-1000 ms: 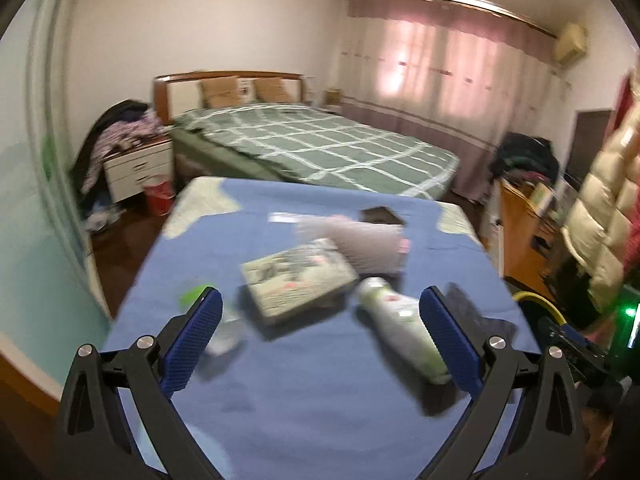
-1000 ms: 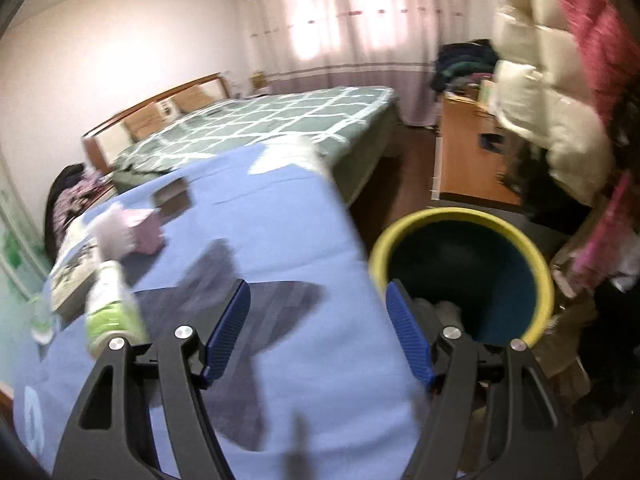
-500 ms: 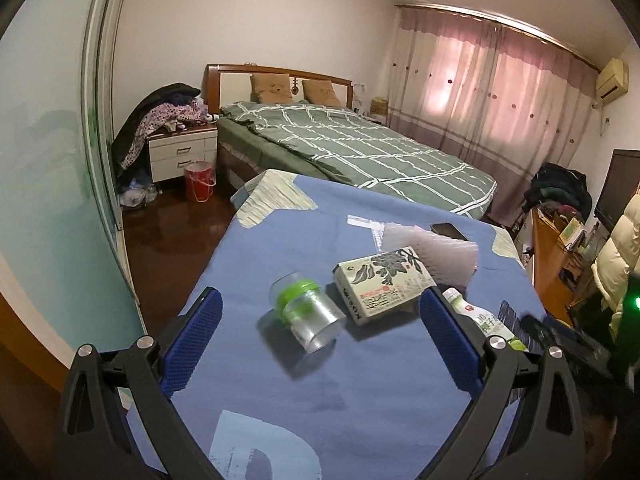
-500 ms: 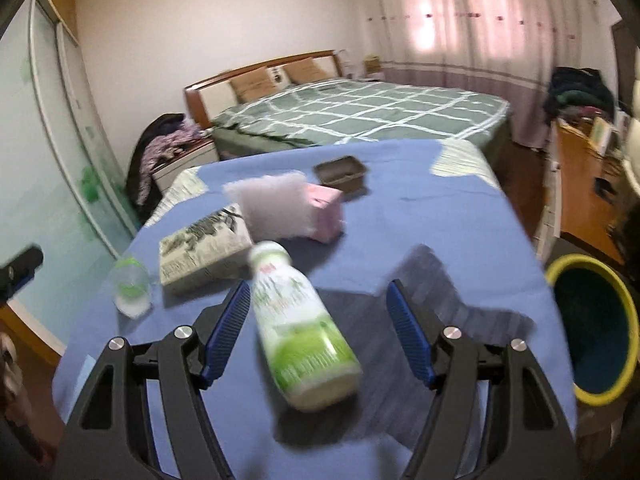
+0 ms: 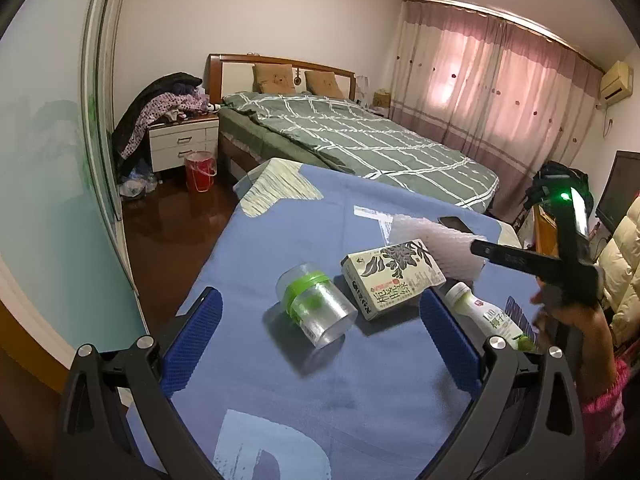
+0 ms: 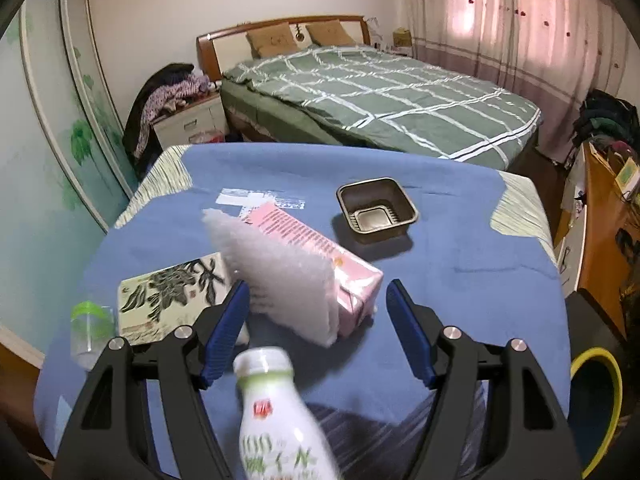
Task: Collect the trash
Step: 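Grasp the white foam mesh sleeve with the right gripper, then carry the foam sleeve over the yellow bin and open the right gripper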
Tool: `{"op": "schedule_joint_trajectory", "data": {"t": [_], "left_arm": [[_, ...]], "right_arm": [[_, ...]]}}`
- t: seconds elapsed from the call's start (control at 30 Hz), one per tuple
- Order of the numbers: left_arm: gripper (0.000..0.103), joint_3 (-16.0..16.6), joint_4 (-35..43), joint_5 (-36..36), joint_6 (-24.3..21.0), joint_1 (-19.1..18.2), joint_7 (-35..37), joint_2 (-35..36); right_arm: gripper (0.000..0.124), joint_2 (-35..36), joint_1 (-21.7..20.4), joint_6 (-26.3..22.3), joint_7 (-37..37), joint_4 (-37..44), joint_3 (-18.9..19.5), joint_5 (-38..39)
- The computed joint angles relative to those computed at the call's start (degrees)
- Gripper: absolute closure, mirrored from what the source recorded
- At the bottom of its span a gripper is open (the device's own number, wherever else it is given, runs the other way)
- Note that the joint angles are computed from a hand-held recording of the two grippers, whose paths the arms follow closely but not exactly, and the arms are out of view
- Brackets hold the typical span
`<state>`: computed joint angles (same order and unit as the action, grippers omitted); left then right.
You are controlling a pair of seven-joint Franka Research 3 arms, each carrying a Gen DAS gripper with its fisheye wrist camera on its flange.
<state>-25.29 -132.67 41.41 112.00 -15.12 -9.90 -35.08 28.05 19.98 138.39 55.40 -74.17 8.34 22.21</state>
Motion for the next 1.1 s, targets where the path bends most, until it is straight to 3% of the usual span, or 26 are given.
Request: {"op": "schedule_joint_trajectory", "data": {"t": [0.13, 0.3, 0.6, 0.83, 0.97, 1.1], "left_arm": [[0.006, 0.24, -0.03, -0.15, 0.34, 0.02, -0.09, 0.18], [0.006, 0.57, -0.22, -0.55, 0.83, -0.05, 0.14, 0.31], [0.006, 0.75, 0.19, -0.61, 2.50, 0.05, 0.16, 1.87], [0.006, 0.08, 2.06, 0.11, 3.09, -0.23, 0.48, 4.22], [0.006, -0.35, 3.34, 0.68, 2.98, -0.63, 0.73, 5.41], [0.006, -0.63, 5.11, 1.53, 3.55, -1.13, 1.27, 7.57]], "right_arm": [[0.068, 4.09, 0.86, -4.88, 1.14, 6.19, -0.37, -2.11], [0.106, 5.40, 0.54, -7.73, 0.44, 8.57, 0.28, -1.32], [0.111, -7.22, -5.56, -2.07, -9.91, -7.44, 2.91, 13.53], [0.111, -15.67, -8.31, -1.73, -17.04, -16.24, 0.88, 25.78], [0.111, -19.30, -8.71, 3.05, -17.20, -21.46, -1.68, 29.27], [0.111, -21.75, -8.75, 16.57, -13.84, -27.42, -4.03, 29.07]]}}
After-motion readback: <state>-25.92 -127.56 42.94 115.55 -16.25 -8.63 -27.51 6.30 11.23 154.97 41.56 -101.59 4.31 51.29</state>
